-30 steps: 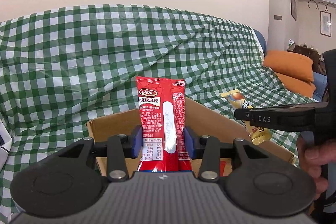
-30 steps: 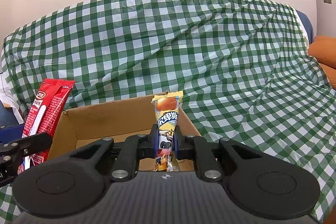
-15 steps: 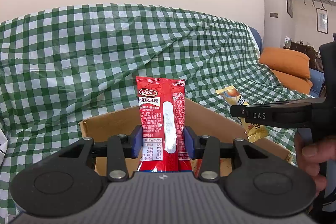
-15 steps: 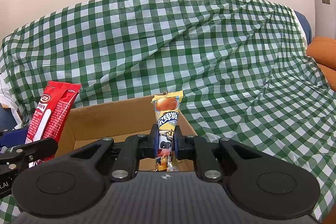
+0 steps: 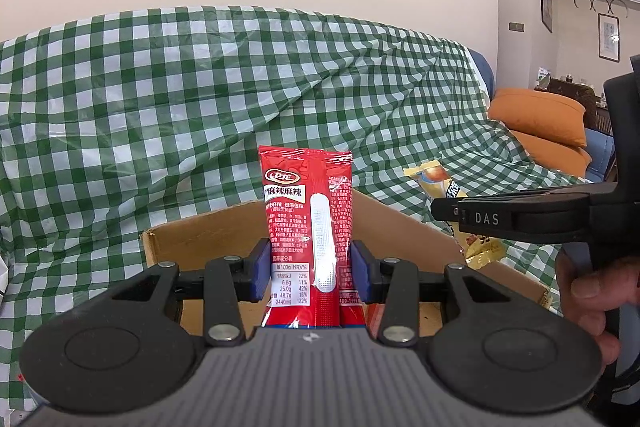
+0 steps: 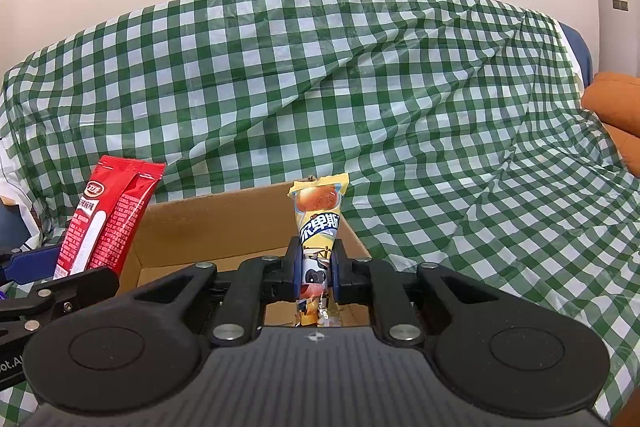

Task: Organize snacks

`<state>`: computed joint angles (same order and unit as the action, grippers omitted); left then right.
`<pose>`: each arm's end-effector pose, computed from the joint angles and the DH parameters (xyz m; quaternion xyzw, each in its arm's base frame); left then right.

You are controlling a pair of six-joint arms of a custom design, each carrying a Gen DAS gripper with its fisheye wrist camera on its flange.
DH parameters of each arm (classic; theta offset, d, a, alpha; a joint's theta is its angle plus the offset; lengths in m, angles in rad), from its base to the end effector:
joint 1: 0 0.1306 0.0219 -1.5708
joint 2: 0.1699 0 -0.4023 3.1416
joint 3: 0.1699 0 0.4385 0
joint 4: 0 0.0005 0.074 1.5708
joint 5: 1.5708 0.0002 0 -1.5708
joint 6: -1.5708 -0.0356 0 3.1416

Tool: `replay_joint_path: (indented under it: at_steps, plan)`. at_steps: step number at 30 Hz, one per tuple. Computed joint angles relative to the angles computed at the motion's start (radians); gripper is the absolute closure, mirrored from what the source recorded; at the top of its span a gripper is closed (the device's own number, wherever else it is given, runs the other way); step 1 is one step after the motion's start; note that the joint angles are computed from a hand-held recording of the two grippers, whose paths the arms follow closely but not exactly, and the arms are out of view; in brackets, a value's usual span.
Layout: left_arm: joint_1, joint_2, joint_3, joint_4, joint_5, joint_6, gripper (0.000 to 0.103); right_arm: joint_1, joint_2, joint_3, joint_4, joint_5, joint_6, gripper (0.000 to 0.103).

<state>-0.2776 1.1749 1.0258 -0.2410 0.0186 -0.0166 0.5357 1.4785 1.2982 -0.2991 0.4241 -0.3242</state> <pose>0.4485 -0.1290 0.4157 0.1269 0.8210 -0.0801 0.5509 0.5055 0.2824 0.4038 0.0204 0.8425 0.0480 0.5362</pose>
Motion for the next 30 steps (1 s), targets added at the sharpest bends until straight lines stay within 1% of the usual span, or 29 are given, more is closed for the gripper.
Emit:
replay_joint_path:
  at_steps: [4, 6, 7, 8, 9, 10, 11, 12, 14, 16, 17, 18, 19, 21, 22, 23, 24, 27, 28, 29, 30]
  plan:
    - [-0.003, 0.002, 0.002, 0.000, 0.007, 0.003, 0.057, -0.002, -0.003, -0.004, 0.000, -0.003, 0.001, 0.089]
    - [0.001, 0.006, 0.007, -0.011, 0.038, 0.011, 0.054, -0.004, -0.002, -0.002, -0.008, -0.016, -0.003, 0.089]
    - [0.006, 0.008, 0.011, -0.024, 0.069, 0.020, 0.051, -0.005, 0.001, 0.003, -0.018, -0.029, -0.006, 0.087]
    - [0.009, 0.012, 0.016, -0.036, 0.092, 0.025, 0.040, -0.006, 0.005, 0.009, -0.037, -0.037, -0.011, 0.085]
    - [0.005, 0.011, 0.014, -0.031, 0.082, 0.022, 0.035, -0.006, 0.011, 0.018, -0.055, -0.034, -0.009, 0.081]
    - [0.001, 0.008, 0.009, -0.020, 0.070, 0.014, 0.031, -0.004, 0.015, 0.022, -0.064, -0.019, -0.005, 0.065]
    - [-0.001, 0.006, 0.007, -0.014, 0.068, 0.010, 0.031, -0.002, 0.016, 0.021, -0.060, -0.002, -0.003, 0.052]
    - [0.001, 0.007, 0.008, -0.016, 0.070, 0.012, 0.031, -0.003, 0.014, 0.019, -0.054, 0.001, -0.005, 0.049]
    - [0.003, 0.007, 0.008, -0.018, 0.065, 0.016, 0.031, -0.007, 0.014, 0.019, -0.057, -0.004, -0.017, 0.049]
    - [0.008, 0.009, 0.010, -0.018, 0.059, 0.027, 0.033, -0.009, 0.017, 0.021, -0.064, -0.003, -0.022, 0.049]
    - [0.011, 0.008, 0.008, -0.015, 0.054, 0.034, 0.037, -0.009, 0.017, 0.021, -0.064, -0.003, -0.022, 0.049]
    - [0.014, 0.009, 0.009, -0.015, 0.050, 0.039, 0.043, -0.008, 0.019, 0.023, -0.063, -0.001, -0.022, 0.049]
    - [0.018, 0.009, 0.010, -0.017, 0.047, 0.040, 0.047, -0.007, 0.021, 0.023, -0.057, -0.002, -0.016, 0.049]
    - [0.026, 0.008, 0.012, -0.025, 0.033, 0.038, 0.061, -0.005, 0.024, 0.025, -0.053, -0.002, -0.015, 0.049]
    - [0.031, 0.007, 0.012, -0.032, 0.027, 0.034, 0.065, -0.003, 0.025, 0.026, -0.050, -0.002, -0.016, 0.049]
    - [0.036, 0.005, 0.013, -0.041, 0.022, 0.031, 0.071, 0.000, 0.028, 0.029, -0.050, -0.001, -0.017, 0.049]
    - [0.044, 0.003, 0.014, -0.051, 0.021, 0.028, 0.073, 0.004, 0.029, 0.030, -0.049, -0.001, -0.019, 0.049]
    - [0.071, -0.017, 0.004, -0.064, 0.017, 0.021, 0.073, 0.015, 0.036, 0.037, -0.036, -0.001, -0.025, 0.050]
    - [0.084, -0.024, 0.002, -0.075, 0.017, 0.017, 0.073, 0.021, 0.037, 0.036, -0.025, 0.002, -0.025, 0.054]
    - [0.097, -0.029, 0.002, -0.089, 0.016, 0.014, 0.073, 0.021, 0.037, 0.036, -0.025, 0.002, -0.025, 0.062]
    - [0.112, -0.036, 0.000, -0.101, 0.013, 0.011, 0.073, 0.027, 0.039, 0.036, -0.013, -0.001, -0.025, 0.067]
